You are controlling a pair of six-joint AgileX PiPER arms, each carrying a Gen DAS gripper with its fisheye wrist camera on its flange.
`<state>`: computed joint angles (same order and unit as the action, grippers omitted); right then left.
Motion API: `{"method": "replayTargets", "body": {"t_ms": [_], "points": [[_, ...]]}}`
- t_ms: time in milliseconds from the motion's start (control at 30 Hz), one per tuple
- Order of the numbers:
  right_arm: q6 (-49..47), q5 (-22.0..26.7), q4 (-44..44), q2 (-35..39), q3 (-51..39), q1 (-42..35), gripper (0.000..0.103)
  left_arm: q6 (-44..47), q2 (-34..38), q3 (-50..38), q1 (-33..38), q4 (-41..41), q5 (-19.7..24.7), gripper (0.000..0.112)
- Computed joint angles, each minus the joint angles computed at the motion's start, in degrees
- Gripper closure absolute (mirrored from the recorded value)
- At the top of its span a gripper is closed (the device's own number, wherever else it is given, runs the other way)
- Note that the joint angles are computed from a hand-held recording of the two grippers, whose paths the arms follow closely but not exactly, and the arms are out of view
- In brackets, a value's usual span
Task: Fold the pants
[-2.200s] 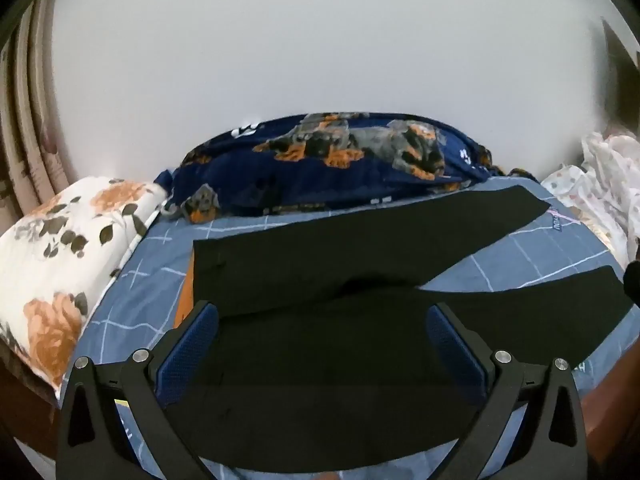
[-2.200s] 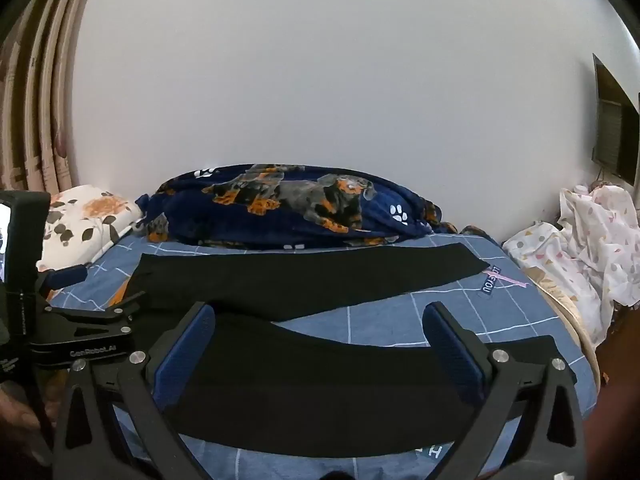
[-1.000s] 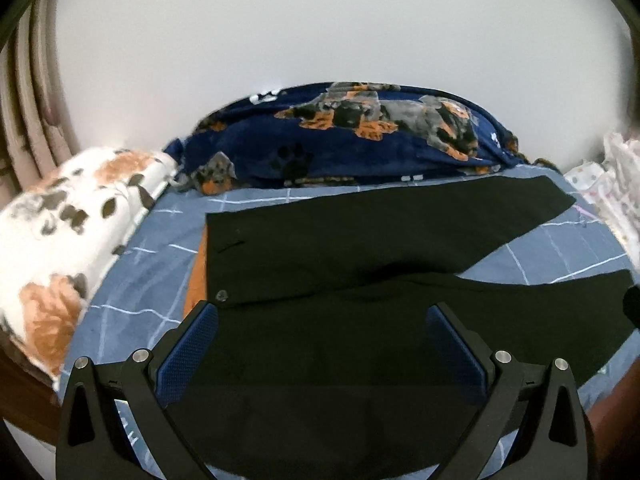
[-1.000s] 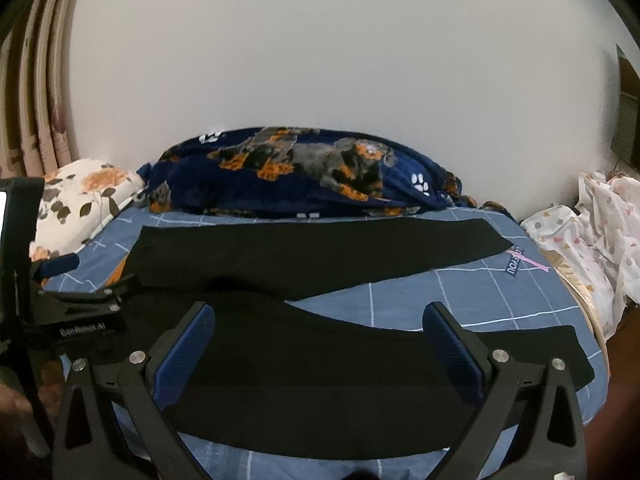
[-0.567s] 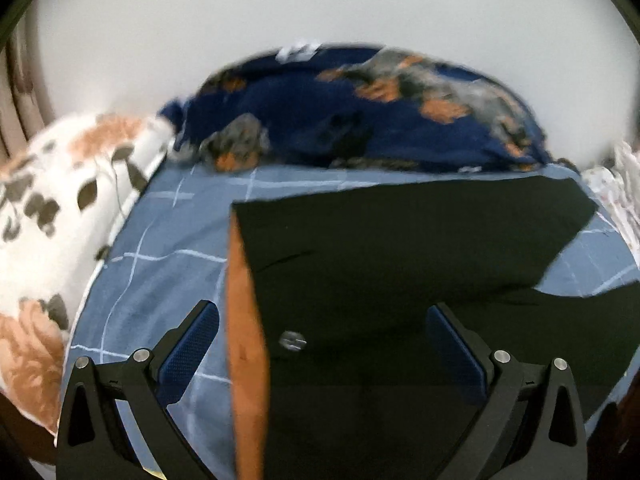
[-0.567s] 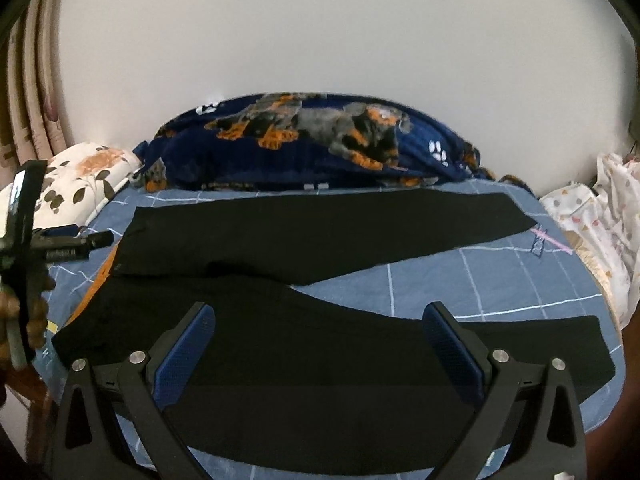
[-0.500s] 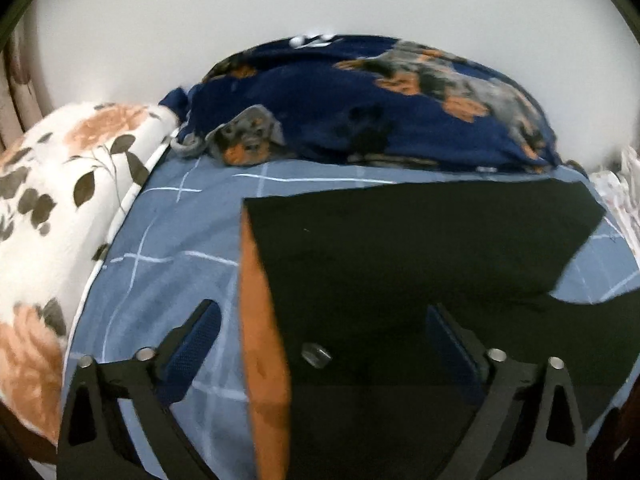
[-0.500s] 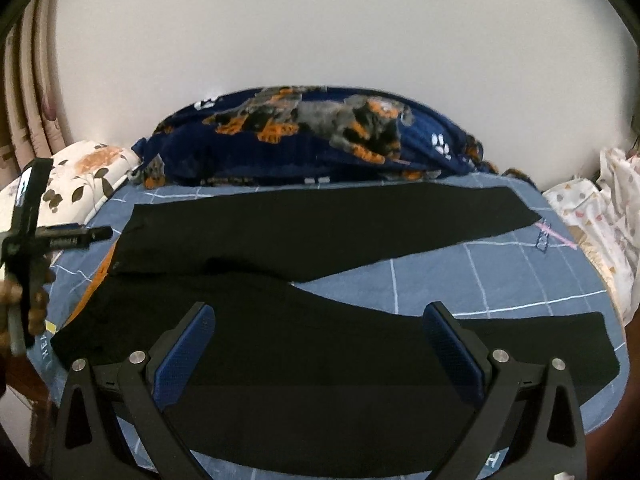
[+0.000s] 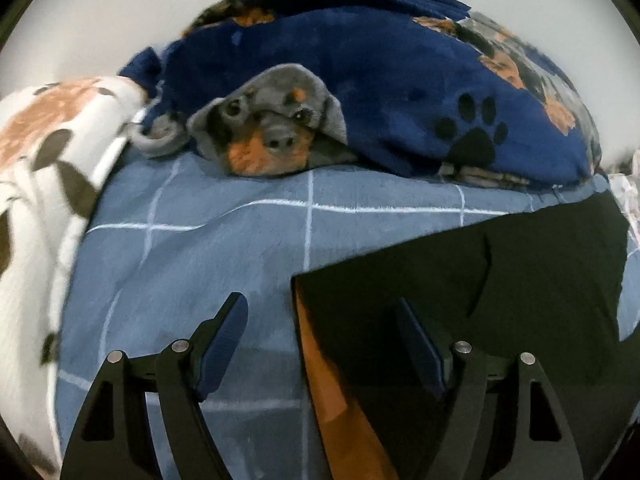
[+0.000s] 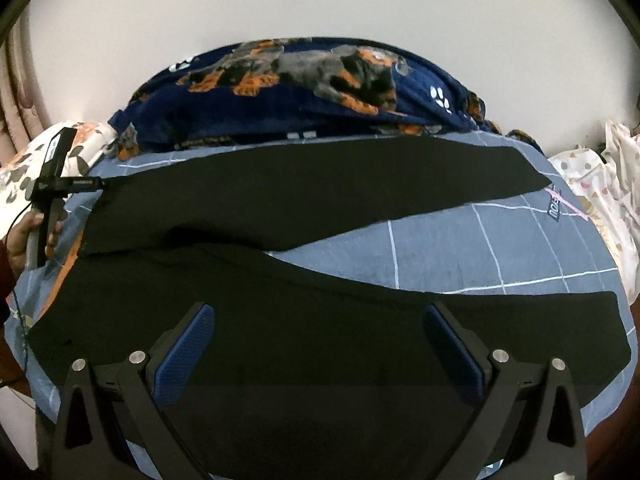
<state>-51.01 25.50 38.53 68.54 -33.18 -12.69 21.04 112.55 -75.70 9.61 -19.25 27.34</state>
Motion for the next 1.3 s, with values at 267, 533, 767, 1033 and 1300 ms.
{"method": "replayTargets", "body": {"t_ms": [267, 533, 767, 1033, 1300], "points": [[1.76, -0.37, -0.73, 2.74, -0.61, 1.10, 0.000, 11.87, 4.46, -6.93, 2.45, -11.91, 7.29, 0.086], [-2.86, 4.03, 4.79, 2.52, -2.25, -1.86, 0.000, 21.47, -12.42, 8.42, 3.15, -25.65, 4.52, 0.103], [-10.72, 26.16, 19.84, 12.86, -13.57, -13.34, 0.000, 22.57, -37.17, 25.99, -6.52, -30.07, 0.46, 0.103], [-0.19, 40.23, 27.70, 33.97, -32.12, -14.99, 0.000, -6.02, -56.52, 40.15, -19.45, -12.19, -1.32, 0.103], [15.20, 38.98, 25.10, 52.51, -51.88, -9.84, 0.001, -20.30, -60.90, 45.26, -23.85, -5.48, -0.10, 0.103]]}}
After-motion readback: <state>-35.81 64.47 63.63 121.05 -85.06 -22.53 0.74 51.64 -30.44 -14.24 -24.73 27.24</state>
